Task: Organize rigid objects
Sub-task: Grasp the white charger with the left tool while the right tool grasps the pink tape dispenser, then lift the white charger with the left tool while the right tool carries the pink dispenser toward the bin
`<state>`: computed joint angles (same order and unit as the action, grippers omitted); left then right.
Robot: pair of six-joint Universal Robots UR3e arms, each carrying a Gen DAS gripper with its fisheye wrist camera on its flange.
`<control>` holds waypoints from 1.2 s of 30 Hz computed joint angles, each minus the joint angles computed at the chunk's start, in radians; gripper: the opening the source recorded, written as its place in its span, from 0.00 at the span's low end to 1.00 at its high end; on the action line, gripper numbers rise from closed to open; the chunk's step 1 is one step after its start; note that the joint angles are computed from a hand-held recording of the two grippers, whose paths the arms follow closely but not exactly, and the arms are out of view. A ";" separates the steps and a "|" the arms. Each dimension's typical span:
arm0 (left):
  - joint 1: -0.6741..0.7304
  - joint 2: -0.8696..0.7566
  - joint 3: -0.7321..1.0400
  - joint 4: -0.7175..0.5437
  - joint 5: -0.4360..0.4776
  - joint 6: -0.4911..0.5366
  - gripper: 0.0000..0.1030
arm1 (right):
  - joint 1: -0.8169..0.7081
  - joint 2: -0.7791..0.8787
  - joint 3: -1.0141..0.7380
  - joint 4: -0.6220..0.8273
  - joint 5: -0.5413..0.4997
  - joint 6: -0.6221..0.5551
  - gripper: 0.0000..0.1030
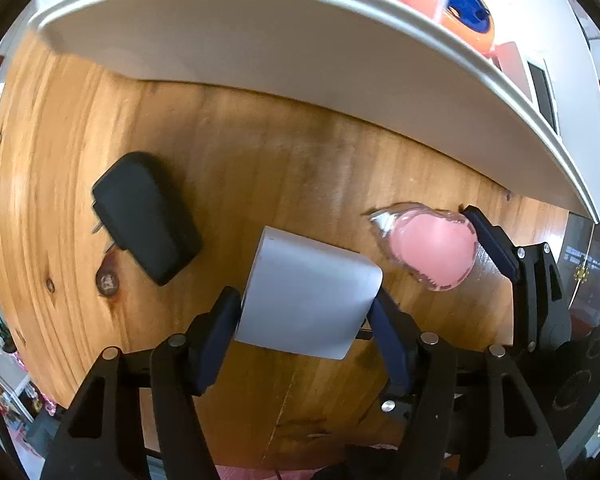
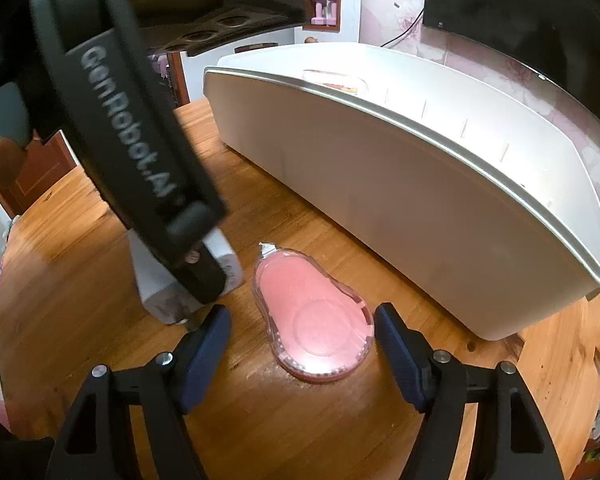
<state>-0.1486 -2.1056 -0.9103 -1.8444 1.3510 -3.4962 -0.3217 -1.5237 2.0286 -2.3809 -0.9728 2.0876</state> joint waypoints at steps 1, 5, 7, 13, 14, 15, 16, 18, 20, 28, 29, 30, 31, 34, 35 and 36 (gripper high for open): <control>0.005 0.016 -0.023 0.010 0.000 -0.004 0.65 | 0.002 0.002 0.000 -0.006 -0.001 0.008 0.70; 0.030 0.093 -0.136 0.053 0.004 -0.007 0.64 | -0.012 0.001 0.003 -0.010 0.004 0.007 0.65; 0.045 0.146 -0.207 0.069 0.002 -0.001 0.64 | -0.009 -0.017 0.013 -0.007 0.006 0.011 0.58; 0.065 0.278 -0.391 0.104 -0.001 -0.010 0.63 | 0.000 -0.031 0.011 -0.004 -0.018 0.020 0.54; 0.073 0.304 -0.421 0.107 -0.002 -0.006 0.63 | 0.004 -0.040 0.016 -0.007 -0.026 0.024 0.53; 0.073 0.313 -0.420 0.075 0.013 -0.003 0.63 | 0.009 -0.046 0.021 -0.016 -0.036 0.030 0.52; 0.079 0.337 -0.446 0.074 0.013 0.002 0.63 | 0.023 -0.044 0.027 -0.041 -0.048 0.045 0.52; 0.099 0.379 -0.481 0.060 0.014 0.020 0.63 | 0.058 -0.058 0.053 -0.088 -0.083 0.087 0.51; 0.130 0.427 -0.517 0.037 0.015 0.051 0.63 | 0.090 -0.060 0.052 -0.104 -0.118 0.133 0.51; 0.188 0.499 -0.499 -0.079 0.021 0.147 0.63 | 0.134 -0.126 0.048 -0.059 -0.183 0.236 0.50; 0.202 0.512 -0.499 -0.097 0.024 0.165 0.63 | 0.145 -0.141 0.039 -0.044 -0.195 0.256 0.50; 0.211 0.523 -0.504 -0.110 0.025 0.180 0.63 | 0.157 -0.151 0.032 -0.036 -0.207 0.275 0.50; 0.220 0.536 -0.508 -0.123 0.026 0.198 0.63 | 0.167 -0.167 0.031 -0.024 -0.221 0.293 0.50; 0.247 0.563 -0.505 -0.160 0.033 0.252 0.63 | 0.179 -0.201 0.042 -0.005 -0.244 0.327 0.50; 0.257 0.573 -0.503 -0.175 0.036 0.270 0.63 | 0.184 -0.219 0.044 0.009 -0.252 0.343 0.50; 0.260 0.561 -0.475 -0.193 0.038 0.282 0.63 | 0.194 -0.229 0.043 0.016 -0.263 0.360 0.50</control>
<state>0.1115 -1.5443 -1.3855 -2.0370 1.3886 -3.2146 -0.1278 -1.7530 2.0715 -2.3647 -1.2354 2.4478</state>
